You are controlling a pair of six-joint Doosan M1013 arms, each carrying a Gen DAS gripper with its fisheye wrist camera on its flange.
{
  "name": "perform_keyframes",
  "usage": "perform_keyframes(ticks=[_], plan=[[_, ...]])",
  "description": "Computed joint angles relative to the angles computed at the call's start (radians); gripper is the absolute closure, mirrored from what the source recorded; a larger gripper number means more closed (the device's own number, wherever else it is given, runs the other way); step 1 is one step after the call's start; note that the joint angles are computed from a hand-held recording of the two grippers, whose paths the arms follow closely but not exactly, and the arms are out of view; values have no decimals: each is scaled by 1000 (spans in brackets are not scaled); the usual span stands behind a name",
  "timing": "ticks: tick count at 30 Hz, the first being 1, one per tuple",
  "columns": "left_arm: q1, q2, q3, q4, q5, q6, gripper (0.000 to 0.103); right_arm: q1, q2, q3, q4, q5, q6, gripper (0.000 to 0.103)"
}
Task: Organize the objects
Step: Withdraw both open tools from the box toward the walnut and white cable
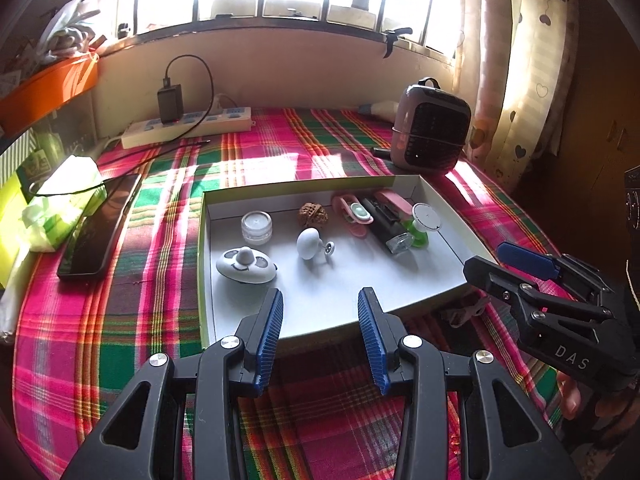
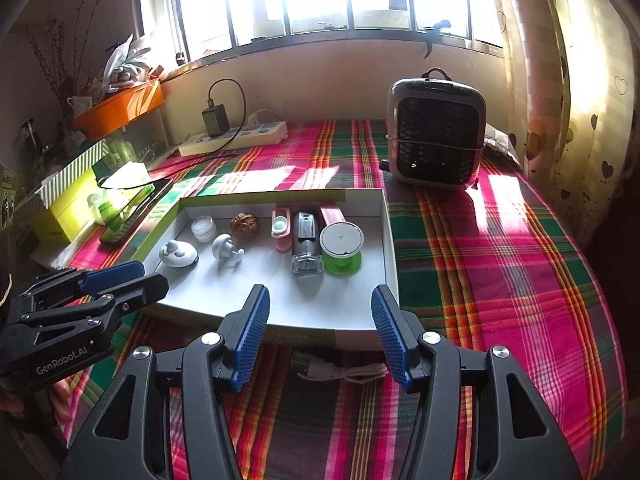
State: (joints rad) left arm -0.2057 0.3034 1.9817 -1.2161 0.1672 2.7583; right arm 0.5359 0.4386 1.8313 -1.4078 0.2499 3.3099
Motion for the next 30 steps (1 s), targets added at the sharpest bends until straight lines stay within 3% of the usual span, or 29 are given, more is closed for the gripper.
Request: perform_keyframes(ticks=[7,11,20,30], plan=[[4,-10,23,-35,10,33,66,8,-8,23,-8,4,11,49],[5,-19,37,-136,10,139,66,10,-11,32,-28,0,31,49],[8,-17,47,-106,36,108,66,11,-13,45,5,-6,3,49],[1,17,25,56,94,-35,62,5,-12,56,80,-19,-60,49]])
